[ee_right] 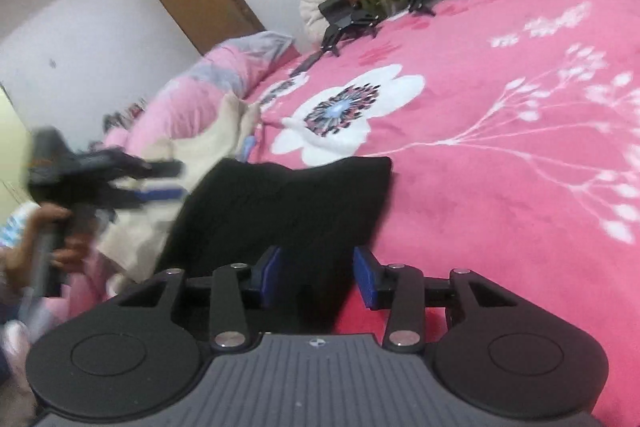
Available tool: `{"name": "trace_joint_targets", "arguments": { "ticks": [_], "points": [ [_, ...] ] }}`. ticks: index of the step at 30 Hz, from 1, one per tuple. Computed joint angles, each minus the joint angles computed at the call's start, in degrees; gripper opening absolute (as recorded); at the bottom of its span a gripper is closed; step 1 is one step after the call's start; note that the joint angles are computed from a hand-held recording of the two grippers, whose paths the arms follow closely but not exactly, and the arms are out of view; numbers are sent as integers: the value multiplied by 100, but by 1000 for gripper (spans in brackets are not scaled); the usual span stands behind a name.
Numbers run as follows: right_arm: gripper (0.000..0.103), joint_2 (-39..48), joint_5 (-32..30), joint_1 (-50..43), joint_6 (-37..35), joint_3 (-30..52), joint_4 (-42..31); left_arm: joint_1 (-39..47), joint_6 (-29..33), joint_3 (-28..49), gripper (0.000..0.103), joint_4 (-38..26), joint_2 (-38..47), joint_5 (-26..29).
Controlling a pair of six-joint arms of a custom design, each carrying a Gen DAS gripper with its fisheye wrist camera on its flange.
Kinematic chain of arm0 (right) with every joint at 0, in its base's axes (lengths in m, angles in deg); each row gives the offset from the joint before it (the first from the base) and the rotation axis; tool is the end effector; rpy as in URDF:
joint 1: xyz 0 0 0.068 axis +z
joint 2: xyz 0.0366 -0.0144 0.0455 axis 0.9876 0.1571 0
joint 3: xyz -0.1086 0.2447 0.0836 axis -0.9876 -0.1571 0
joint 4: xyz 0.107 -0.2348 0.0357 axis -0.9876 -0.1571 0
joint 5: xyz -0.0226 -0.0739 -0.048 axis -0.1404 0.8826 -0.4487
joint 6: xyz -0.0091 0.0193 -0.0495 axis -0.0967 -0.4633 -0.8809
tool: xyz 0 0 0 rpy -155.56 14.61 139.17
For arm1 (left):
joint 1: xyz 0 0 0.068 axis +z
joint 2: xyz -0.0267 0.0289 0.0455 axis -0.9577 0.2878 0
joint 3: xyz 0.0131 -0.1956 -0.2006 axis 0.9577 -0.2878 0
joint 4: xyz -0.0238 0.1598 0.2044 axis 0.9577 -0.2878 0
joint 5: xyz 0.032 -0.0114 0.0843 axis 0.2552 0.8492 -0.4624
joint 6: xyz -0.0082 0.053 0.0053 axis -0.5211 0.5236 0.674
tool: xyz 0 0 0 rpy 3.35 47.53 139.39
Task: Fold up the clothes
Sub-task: 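Lift the black sweatshirt end with both grippers and fold it over the strip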
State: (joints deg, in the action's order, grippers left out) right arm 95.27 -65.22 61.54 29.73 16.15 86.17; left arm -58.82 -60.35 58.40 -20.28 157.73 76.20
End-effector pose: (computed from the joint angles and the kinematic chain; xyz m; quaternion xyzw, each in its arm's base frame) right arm 0.2561 -0.0593 0.0476 -0.0615 0.8553 0.3676 0.3598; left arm 0.3419 0.0666 0.1049 -0.0772 0.9139 -0.2734 0.2900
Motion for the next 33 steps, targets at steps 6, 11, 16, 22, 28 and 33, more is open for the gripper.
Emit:
{"name": "trace_joint_targets", "arguments": {
  "ticks": [6, 11, 16, 22, 28, 33],
  "points": [
    [42, 1309, -348, 130, 1148, 1462, -426, 29, 143, 981, 69, -562, 1050, 835],
    [38, 2266, -1483, 171, 1316, 2901, -1815, -273, 1084, 2007, 69, -1767, 1675, 899],
    [17, 2280, -1108, 503, 1623, 3025, -1661, -411, 1116, 1911, 26, -1508, 1651, 482],
    [9, 1887, -760, 645, 2088, 2503, -638, -514, 1218, 1849, 20, -1449, 1426, 217],
    [9, 1121, -235, 906, 1501, 2485, -583, -544, 1199, 1739, 19, -1040, 1147, 320],
    [9, 551, -192, 831, 584, 1899, -417, -499, 1161, 690, 19, -168, 350, 549]
  ]
}}
